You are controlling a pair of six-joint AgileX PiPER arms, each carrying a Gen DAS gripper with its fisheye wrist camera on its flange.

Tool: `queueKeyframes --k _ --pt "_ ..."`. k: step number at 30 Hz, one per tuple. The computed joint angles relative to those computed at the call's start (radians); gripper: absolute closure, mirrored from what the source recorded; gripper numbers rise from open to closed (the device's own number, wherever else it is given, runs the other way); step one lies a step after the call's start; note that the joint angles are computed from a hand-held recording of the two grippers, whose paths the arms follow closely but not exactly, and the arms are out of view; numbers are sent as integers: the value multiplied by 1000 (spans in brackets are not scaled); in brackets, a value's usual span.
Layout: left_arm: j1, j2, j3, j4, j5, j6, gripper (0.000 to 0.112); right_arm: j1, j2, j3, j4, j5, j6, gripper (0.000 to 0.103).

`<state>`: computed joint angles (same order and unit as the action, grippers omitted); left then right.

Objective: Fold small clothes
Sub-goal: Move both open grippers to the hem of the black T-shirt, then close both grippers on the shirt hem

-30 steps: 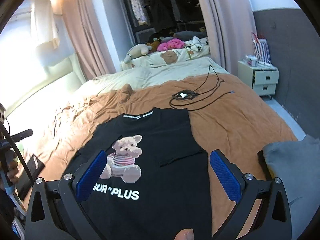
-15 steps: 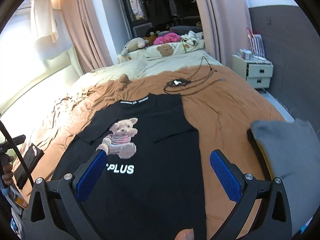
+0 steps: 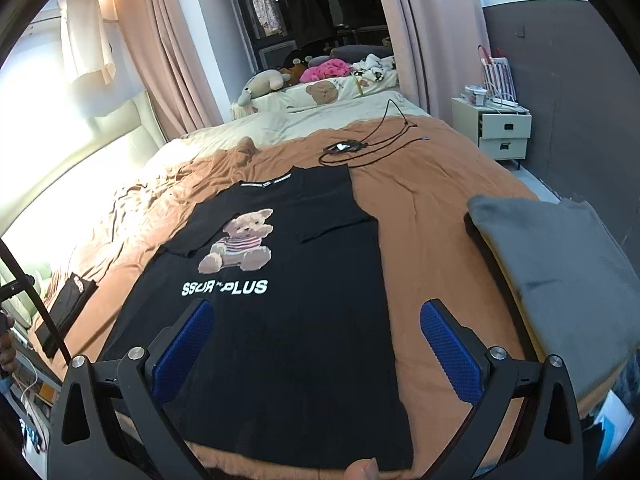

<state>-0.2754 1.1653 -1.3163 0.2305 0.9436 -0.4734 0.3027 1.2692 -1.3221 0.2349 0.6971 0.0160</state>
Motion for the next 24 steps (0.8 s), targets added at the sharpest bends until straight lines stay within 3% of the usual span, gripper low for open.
queueKeyframes --k 9,13,18,24 --pt "159 -211 296 -143 -94 123 10 64 -170 149 -187 -6 197 0" --pt "335 -293 442 -354 -144 323 10 72 -230 209 -190 11 225 0" --pt "561 -356 565 -605 -119 585 13 68 -253 253 -190 35 220 0" --pt "780 -378 660 -830 -50 846 23 -6 -252 321 -40 -8 87 0"
